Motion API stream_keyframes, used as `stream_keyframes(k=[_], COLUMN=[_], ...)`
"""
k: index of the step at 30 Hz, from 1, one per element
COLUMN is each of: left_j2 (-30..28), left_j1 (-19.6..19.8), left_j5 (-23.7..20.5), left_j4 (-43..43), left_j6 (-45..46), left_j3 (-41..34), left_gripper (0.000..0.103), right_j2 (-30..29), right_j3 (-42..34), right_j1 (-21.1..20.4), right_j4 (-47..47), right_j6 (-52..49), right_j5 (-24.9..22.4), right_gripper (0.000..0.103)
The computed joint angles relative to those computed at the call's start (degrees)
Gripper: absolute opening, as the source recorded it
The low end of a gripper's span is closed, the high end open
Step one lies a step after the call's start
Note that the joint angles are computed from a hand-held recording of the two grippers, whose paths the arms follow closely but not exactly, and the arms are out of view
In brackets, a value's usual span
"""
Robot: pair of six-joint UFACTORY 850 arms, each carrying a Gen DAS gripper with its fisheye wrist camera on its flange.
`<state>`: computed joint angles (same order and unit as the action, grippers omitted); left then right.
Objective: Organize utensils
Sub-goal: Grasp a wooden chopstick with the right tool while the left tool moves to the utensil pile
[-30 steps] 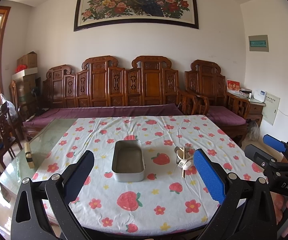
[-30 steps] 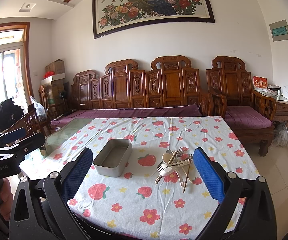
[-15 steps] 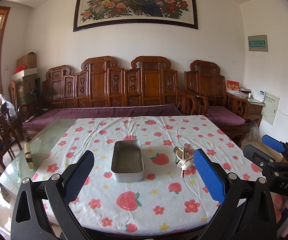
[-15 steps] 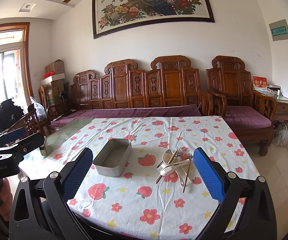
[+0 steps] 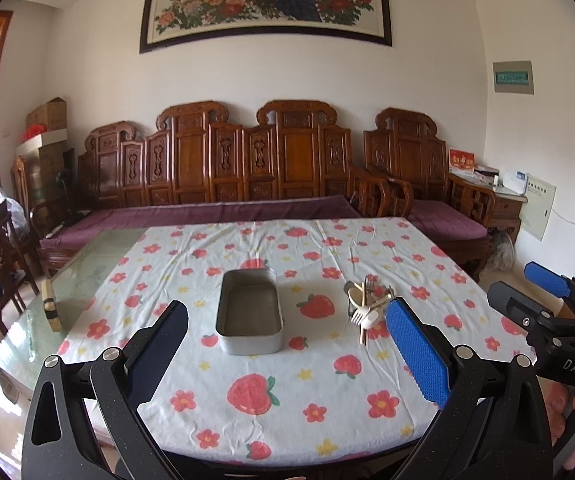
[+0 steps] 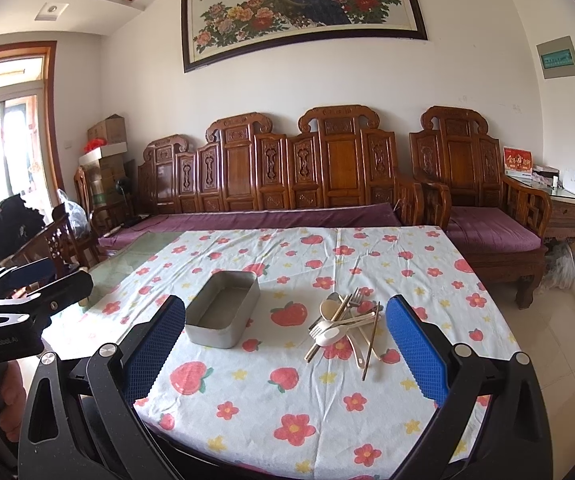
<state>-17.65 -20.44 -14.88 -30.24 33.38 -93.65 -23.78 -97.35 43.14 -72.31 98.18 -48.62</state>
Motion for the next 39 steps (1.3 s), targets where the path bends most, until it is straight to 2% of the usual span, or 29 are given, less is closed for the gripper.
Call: stream_keyframes(k=[10, 16, 22, 27, 33, 39], left_j2=[-5.37, -9.64, -15.31, -22.02, -29.17, -32.87], left_j1=[0.31, 0.23, -0.05, -1.11, -2.73, -3.92], left_j5=[-4.15, -7.52, -11.55, -16.25, -20.53, -22.76], left_j4=[-5.41, -6.14, -5.58, -2.69, 2.46, 6.80], left_j6=[7.75, 9.34, 9.51, 6.88, 2.70, -1.08], left_j3=[-3.38, -7.35, -14.29, -22.94, -32.13, -36.28], left_gripper=[0.096, 0.096, 0.096, 0.096, 0.096, 0.095], right_j2=[-0.66, -1.97, -4.42, -6.52, -10.23, -14.79], right_j3=[1.23, 0.95, -1.12, -1.88, -3.50, -5.43], right_j1=[-2.88, -5.86, -10.36, -14.44, -18.75, -22.44], right_j4=[2.44, 5.98, 13.60, 17.99, 27.55, 42.51], right_j6=[-1.73, -5.80, -15.99, -21.54, -30.76, -42.61], right_j5=[3.72, 7.39, 9.62, 11.89, 15.34, 18.14], right_gripper=[0.100, 0.095, 0.086, 0.081, 0.063, 0.045])
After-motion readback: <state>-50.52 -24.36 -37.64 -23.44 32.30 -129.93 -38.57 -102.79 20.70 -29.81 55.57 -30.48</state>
